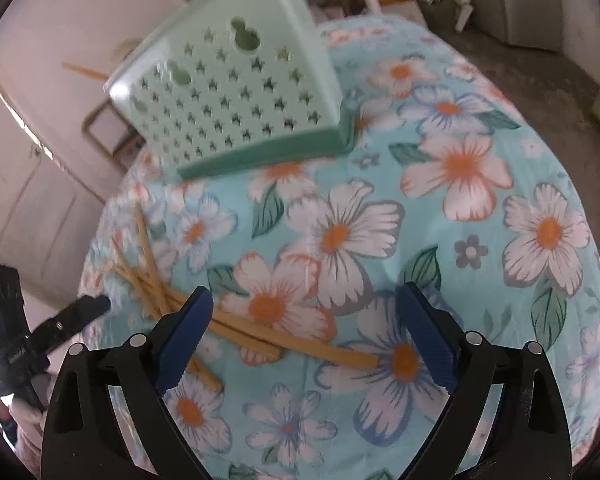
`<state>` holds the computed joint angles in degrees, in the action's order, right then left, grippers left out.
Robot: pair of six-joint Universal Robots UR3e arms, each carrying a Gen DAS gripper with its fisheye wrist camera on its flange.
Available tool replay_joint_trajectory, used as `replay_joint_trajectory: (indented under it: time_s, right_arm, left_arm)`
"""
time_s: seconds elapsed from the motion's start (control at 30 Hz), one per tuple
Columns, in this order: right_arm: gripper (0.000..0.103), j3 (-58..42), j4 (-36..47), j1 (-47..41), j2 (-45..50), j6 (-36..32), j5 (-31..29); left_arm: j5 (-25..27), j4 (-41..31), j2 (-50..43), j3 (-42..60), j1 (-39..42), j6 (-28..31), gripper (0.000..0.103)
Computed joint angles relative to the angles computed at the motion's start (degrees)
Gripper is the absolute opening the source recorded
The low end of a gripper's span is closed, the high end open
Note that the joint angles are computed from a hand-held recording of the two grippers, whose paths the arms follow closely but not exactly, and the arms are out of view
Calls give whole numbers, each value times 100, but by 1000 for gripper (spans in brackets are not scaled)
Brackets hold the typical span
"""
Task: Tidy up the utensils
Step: 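Move both tools back down toward the loose wooden chopsticks on the table, then close the left tool on a loose wooden chopstick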
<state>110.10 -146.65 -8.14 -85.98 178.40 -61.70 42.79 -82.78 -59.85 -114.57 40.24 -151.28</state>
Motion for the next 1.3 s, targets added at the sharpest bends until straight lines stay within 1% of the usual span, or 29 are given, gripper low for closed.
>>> replay_joint_trajectory:
  time_s: [0.1, 0.4, 0.53, 0.6, 0.7, 0.8, 0.87, 0.97, 1.13, 1.17, 1.23, 1.3]
  right_arm:
    - [94, 229, -331, -10, -62, 195, 31]
    - [95, 531, -575, -179, -264, 299, 189]
    - [95, 565, -759, -26, -239, 376, -39]
    - [95, 596, -831, -4, -237, 411, -62]
    - [95, 639, -869, -48, -235, 380, 49]
    - [95, 728, -857, -190, -277, 252, 272]
    - [95, 829, -868, -330, -334, 188, 454]
    - [95, 856, -825, -417, -368, 165, 569]
    - [95, 844, -742, -456, -401, 86, 560]
    - [95, 847, -709, -486, -419, 59, 580]
    - [95, 866, -662, -525, -465, 38, 614]
    - [95, 873, -668, -526, -469, 53, 619]
  left_arm:
    - [45, 91, -39, 59, 42, -97, 48]
    - [199, 615, -212, 97, 119, -576, 53]
    - [288, 874, -359, 164, 115, -737, 55]
    - [311, 983, -413, 191, 123, -795, 55]
    - [320, 1198, -555, 265, 137, -980, 57]
    - [346, 1386, -793, 401, 160, -1305, 58]
    - [281, 1339, -953, 519, 222, -1463, 58]
    - [171, 1236, -1242, 716, 292, -1681, 58]
    - [-184, 868, -1797, 971, 377, -1960, 56]
    - [-235, 788, -1854, 1002, 386, -1969, 55]
    - [-326, 622, -1961, 1078, 378, -2003, 50]
    - [-435, 413, -1997, 1112, 403, -1991, 47]
